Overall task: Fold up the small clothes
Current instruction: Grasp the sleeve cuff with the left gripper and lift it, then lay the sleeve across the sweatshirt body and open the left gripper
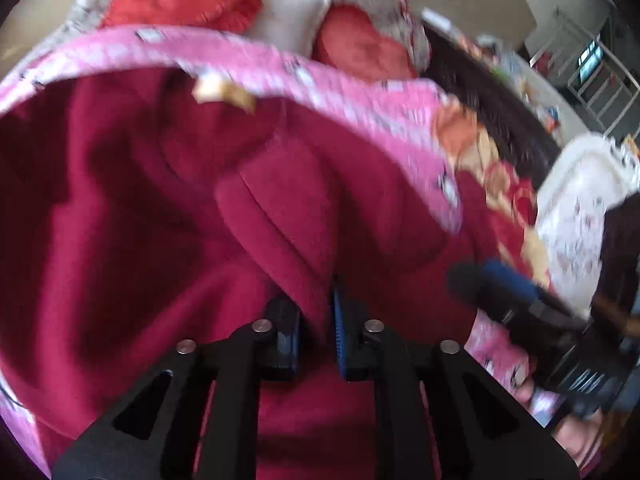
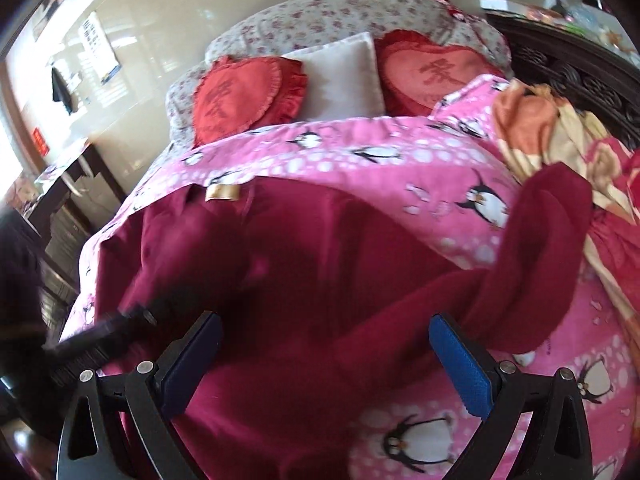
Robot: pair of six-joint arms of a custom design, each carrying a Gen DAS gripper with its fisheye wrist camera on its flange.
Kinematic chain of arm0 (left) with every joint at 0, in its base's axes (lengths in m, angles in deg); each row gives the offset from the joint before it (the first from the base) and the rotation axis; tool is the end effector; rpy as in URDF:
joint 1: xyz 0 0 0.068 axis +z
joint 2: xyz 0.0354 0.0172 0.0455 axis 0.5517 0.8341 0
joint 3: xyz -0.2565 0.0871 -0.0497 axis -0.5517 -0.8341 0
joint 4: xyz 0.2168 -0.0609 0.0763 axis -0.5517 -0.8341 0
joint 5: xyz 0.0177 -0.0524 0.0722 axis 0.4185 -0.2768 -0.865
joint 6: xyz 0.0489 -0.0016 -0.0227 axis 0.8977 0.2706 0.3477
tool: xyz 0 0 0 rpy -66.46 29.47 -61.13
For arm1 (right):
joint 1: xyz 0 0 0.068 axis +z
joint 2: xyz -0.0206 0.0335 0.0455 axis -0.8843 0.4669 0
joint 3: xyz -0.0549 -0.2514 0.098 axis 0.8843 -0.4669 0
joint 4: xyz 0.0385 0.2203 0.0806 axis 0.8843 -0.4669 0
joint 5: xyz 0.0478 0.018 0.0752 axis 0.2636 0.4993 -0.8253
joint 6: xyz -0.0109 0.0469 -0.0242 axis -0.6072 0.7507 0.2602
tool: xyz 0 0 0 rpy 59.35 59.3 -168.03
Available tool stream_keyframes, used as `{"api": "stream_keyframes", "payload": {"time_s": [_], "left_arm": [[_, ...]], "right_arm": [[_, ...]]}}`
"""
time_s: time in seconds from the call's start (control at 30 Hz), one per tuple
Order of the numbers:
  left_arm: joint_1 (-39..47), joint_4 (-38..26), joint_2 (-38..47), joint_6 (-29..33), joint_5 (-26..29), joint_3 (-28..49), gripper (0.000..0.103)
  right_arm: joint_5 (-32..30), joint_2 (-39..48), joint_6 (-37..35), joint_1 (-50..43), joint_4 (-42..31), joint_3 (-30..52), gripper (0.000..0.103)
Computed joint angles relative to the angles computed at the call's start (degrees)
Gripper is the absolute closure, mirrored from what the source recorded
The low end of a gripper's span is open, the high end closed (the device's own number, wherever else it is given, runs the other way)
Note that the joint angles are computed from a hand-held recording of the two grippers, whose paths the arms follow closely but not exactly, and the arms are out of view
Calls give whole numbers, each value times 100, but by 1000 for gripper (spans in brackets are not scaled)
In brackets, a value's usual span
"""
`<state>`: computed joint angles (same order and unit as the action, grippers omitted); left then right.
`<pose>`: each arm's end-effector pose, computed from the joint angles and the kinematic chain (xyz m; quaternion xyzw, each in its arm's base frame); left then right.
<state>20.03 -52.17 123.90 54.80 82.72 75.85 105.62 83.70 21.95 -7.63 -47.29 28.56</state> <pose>0.3451 -0.1045 0.1538 0.3145 0.8824 -0.3007 0.1791 0.2027 0.2427 0.1494 0.2715 0.8747 0.0251 0.4007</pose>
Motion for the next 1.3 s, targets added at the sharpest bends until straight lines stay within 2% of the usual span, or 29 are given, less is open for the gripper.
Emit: {"api": "stream_keyframes", "payload": {"time_s": [0.07,0.13,0.2,0.27,0.33,0.47,0.53,0.67,0.7,0.77,0.83,0.87,0.9,0.97,1.07,1.13,1.23,1.27,1.3], "left_arm": [[-14,-84,-110,200,27,-127,62],[177,-252,-373,524,191,-243,45],[558,-241,-787,903,393,-434,39],[984,29,-1128,1149,340,-662,34],[1358,410,-1257,1231,164,-821,33],[1791,1348,-824,959,-863,-749,33],[1929,1393,-471,733,-1193,-476,33],[2091,1295,162,437,-1344,-41,33],[2043,1386,198,435,-1453,-113,33],[1912,1543,292,417,-1678,-208,33],[1879,1525,419,480,-1733,-134,33],[1852,1577,416,465,-1736,-167,33],[1892,1608,449,481,-1696,-149,33],[1879,1631,511,408,-1664,-107,33],[1879,1501,631,292,-1633,58,33],[1865,1496,582,228,-1658,62,33],[1942,1505,468,257,-1617,34,33],[1934,1481,472,264,-1655,76,33],[1938,1446,483,272,-1691,130,33]], "right_arm": [[36,-207,203,14,48,-302,0],[92,-376,362,39,82,-511,0],[87,-514,322,5,273,-704,0],[-5,-599,19,-87,651,-825,0],[-20,-511,-271,-125,737,-693,0],[-162,-176,-1063,-391,1033,-320,0],[-389,32,-1335,-545,1010,-32,0],[-542,395,-1676,-492,1327,420,0],[-581,565,-1734,-492,1176,670,0],[-722,1195,-1744,-550,156,1663,0],[-756,1611,-1760,-581,-526,2229,14],[-711,1642,-1636,-555,-713,2238,19],[-699,1545,-1422,-529,-778,2049,19],[-634,1029,-828,-436,-346,1121,19],[-672,196,-457,-359,1104,-383,19],[-762,-11,-579,-400,1696,-798,19],[-920,17,-839,-534,1973,-874,19],[-919,57,-968,-568,2160,-917,30],[-868,148,-1102,-603,2268,-876,65]]}}
